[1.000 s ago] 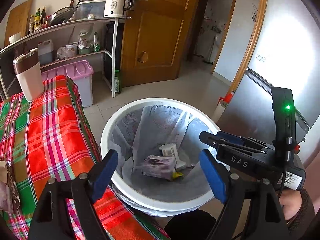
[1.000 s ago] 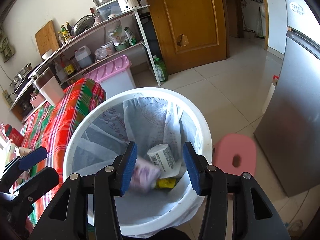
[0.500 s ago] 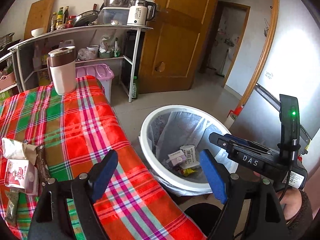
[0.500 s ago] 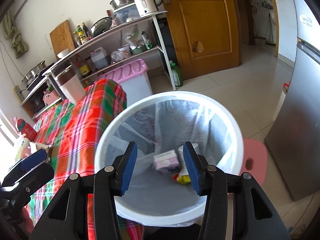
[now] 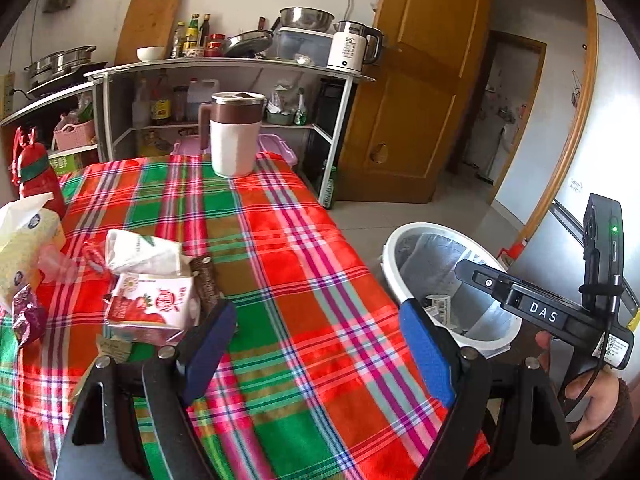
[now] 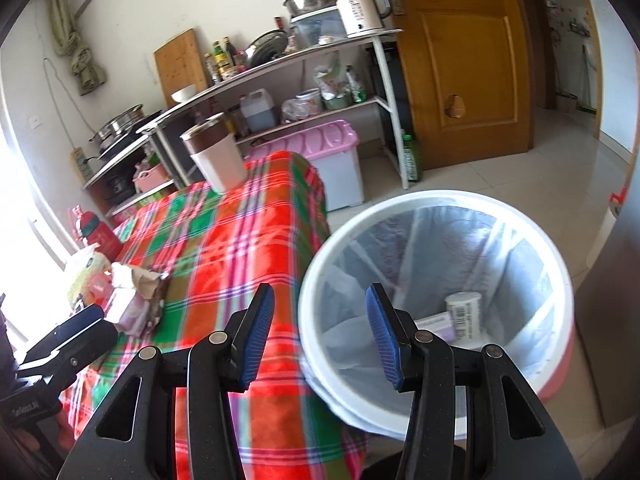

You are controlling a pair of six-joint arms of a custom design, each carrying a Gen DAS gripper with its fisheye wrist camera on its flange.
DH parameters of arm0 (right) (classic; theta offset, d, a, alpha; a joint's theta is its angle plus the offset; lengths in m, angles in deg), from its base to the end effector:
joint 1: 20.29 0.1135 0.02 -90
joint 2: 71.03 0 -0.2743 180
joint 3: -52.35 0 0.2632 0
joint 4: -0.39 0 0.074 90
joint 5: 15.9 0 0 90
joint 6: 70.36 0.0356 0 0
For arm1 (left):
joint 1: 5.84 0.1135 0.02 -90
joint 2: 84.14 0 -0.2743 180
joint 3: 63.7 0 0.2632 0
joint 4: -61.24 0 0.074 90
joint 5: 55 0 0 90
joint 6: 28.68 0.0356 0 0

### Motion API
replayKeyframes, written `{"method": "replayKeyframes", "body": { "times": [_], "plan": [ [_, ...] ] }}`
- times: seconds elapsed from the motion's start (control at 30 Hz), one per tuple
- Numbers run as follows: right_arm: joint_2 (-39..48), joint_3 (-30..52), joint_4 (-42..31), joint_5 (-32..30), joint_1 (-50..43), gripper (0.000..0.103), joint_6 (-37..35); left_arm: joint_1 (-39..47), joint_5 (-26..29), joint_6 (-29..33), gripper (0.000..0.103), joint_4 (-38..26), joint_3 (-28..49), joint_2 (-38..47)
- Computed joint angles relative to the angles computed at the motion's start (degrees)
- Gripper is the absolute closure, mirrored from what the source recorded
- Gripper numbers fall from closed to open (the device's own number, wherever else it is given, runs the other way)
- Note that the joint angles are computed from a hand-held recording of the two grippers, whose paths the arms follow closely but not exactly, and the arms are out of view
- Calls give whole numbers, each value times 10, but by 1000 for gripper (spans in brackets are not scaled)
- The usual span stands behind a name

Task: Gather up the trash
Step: 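Move both open tools back over the table toward the remaining trash, then grasp the pink strawberry-drink carton with the right tool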

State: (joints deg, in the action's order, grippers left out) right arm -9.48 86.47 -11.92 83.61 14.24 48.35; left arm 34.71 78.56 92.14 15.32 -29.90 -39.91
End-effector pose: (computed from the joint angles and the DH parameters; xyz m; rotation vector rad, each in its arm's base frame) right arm 0.1737 0.1124 0.1637 -0.0269 2.2843 0.3997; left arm 0.1205 0.0708 0.1741 0.0791 2.2371 -0.3292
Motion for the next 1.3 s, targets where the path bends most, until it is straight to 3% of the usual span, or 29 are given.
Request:
{"method": "replayKeyframes", "body": {
  "times": [0.23, 0.43, 0.67, 0.93, 1.03, 1.3],
  "plan": [
    [93, 35, 53, 6, 76, 54, -3, 170, 35, 155, 18, -19, 31, 122],
    [174, 78, 91, -4, 121, 54, -19, 245, 31, 210, 18, 16, 51, 227],
    [270, 158, 101, -30, 156, 51, -54, 279, 3, 222, 18, 85, 70, 328],
    [352, 230, 99, -50, 174, 51, -65, 233, -67, 176, 18, 187, 77, 399],
    [371, 251, 96, -55, 179, 50, -76, 221, -93, 161, 25, 222, 73, 412],
    [429, 319, 81, -79, 182, 44, -108, 246, -74, 158, 35, 202, 107, 443]
  ]
}}
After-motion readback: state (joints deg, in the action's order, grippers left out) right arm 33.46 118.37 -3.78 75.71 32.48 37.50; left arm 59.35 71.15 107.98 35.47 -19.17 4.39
